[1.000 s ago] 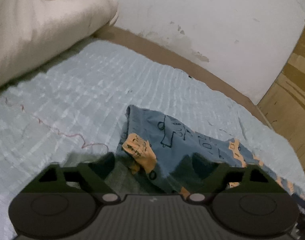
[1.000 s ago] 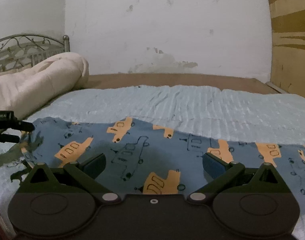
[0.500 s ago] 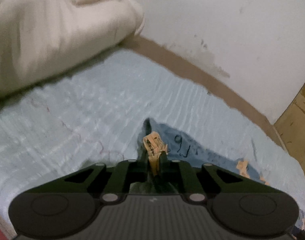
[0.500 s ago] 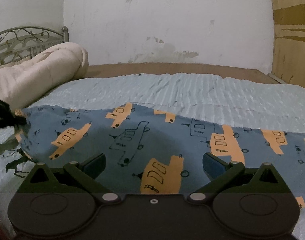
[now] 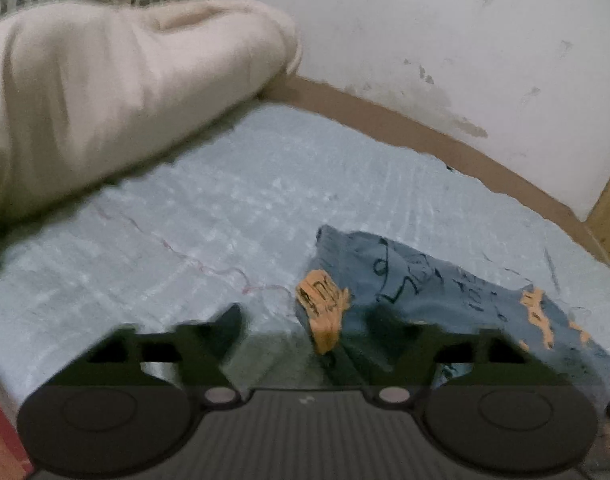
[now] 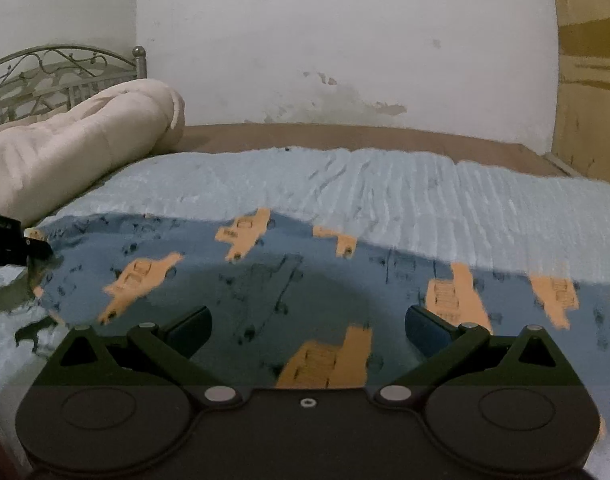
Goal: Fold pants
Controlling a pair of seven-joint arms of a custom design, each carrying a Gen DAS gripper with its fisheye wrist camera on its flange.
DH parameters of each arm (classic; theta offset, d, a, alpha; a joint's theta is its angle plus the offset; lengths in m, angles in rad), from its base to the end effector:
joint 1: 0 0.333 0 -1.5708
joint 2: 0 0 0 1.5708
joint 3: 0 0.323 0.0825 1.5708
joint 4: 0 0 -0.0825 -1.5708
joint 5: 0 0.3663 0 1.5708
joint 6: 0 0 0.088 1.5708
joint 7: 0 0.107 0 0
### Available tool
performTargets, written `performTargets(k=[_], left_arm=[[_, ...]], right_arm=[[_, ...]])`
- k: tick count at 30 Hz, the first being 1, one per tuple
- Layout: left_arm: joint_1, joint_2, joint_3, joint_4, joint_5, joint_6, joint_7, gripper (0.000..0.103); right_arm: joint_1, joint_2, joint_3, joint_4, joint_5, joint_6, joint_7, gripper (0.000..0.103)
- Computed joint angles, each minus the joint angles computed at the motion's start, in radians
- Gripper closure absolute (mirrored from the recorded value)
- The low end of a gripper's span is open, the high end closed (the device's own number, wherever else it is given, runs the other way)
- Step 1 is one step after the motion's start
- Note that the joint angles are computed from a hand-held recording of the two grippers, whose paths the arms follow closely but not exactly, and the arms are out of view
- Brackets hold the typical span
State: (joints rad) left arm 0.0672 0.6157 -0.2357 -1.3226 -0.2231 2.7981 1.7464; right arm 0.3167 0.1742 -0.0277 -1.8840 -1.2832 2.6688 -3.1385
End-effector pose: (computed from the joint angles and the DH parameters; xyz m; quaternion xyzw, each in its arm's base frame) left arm 0.7594 -0.0634 0.4973 -0.6159 0.6558 -0.3860 0.2039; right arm 0.5888 0.2057 0.4821 -0.5313 0.6944 -0.3825 0.2987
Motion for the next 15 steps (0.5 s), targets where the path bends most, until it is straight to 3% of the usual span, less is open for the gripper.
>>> performTargets(k=[4,7,11,13,15], left_arm=[[-0.045,-0.044,0.045,-0.081,0.061,0.107,-0.013,0.004],[-0.068,-0.064,0.056,-0.133,0.106,0.176,-0.021,0.001],[-0.142,-0.069,0.133,-0.144,0.206,0.14,-0.08,0.001],[-0.169,-0.069,0.161,-0.145,0.255,0.113,-0.113,0.001],[-0.175,-0.07,0.168,-0.156,0.286,0.113,-0.132,0.001]], right_arm=[[-0.051,0.113,0.009,0.151,0.25,0.056,-0.317,0.001],[-0.097,0.239,0.041,0.303,0.452,0.082,-0.555,0.001],[-0.143,0.423,0.11,0.564,0.665,-0.008,-0.843,0.001],[-0.115,0.506,0.085,0.699,0.687,-0.103,-0.919,0.001],[-0.075,0.56,0.018,0.778,0.664,-0.153,-0.931,0.001]])
